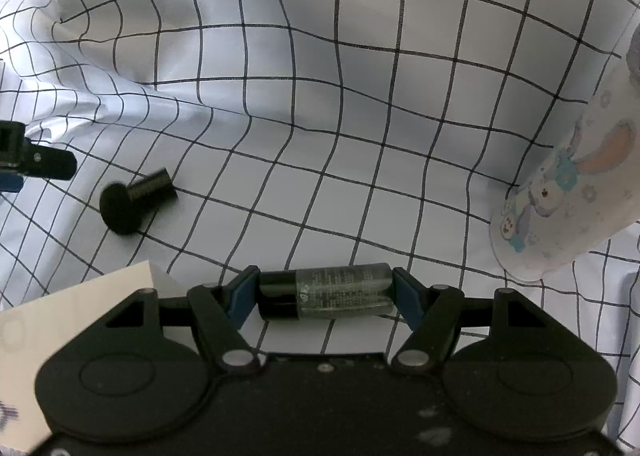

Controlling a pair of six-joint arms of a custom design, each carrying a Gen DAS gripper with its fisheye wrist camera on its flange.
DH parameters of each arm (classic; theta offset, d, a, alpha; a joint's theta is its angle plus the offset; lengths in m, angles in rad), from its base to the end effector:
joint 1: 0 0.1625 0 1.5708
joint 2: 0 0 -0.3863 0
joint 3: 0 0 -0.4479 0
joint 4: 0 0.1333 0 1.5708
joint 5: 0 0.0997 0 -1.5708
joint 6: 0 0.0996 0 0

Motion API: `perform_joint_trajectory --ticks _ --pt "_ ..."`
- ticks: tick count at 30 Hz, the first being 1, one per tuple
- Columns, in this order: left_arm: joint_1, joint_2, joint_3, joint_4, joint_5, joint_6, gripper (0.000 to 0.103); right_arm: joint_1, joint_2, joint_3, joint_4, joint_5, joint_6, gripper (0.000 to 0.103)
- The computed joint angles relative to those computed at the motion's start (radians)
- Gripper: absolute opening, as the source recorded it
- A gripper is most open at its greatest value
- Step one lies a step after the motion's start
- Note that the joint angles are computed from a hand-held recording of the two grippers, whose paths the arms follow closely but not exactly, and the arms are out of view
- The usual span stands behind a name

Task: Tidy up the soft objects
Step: 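Grasp the black cylinder with the left gripper, then lift and carry the black cylinder with the left gripper while the right carries the grey cylinder to the basket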

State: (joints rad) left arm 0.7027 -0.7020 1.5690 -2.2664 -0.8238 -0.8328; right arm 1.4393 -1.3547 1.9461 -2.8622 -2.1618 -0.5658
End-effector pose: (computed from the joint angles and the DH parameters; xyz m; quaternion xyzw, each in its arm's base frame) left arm -0.3818 -0.5867 -0.0185 0.0476 0.9269 -0.2207 0.2997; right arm 0.0005 -0.5894 0.2911 0.0961 -0.8991 0.2148 0.3692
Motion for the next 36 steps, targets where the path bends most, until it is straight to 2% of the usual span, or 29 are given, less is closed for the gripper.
perform_joint_trajectory --ticks 8,21,25,29,30,31,32,36 --pt "-0.003 0.064 -0.073 0.007 -0.087 0.033 0.091 0.005 -0.045 0.021 -0.007 0.03 0.002 0.07" --pt "-0.016 0.196 -0.236 0.124 -0.125 0.126 0.089 -0.018 -0.121 0.062 0.012 0.084 -0.013 0.07" --pt "-0.009 0.222 -0.268 0.146 -0.136 0.124 0.079 -0.023 -0.136 0.071 0.019 0.092 -0.01 0.07" --pt "-0.001 0.237 -0.277 0.134 -0.164 0.129 0.063 -0.023 -0.139 0.072 0.019 0.096 -0.005 0.07" --pt "0.0 0.242 -0.277 0.123 -0.167 0.133 0.058 -0.023 -0.143 0.074 0.02 0.097 -0.003 0.07" --pt "0.003 0.246 -0.278 0.117 -0.172 0.138 0.045 -0.023 -0.148 0.075 0.021 0.099 0.001 0.07" --pt "0.005 0.248 -0.279 0.113 -0.176 0.139 0.04 -0.023 -0.154 0.077 0.025 0.101 0.003 0.07" --pt "-0.003 0.241 -0.254 0.068 -0.142 0.146 0.037 -0.017 -0.171 0.084 0.02 0.103 0.007 0.07"
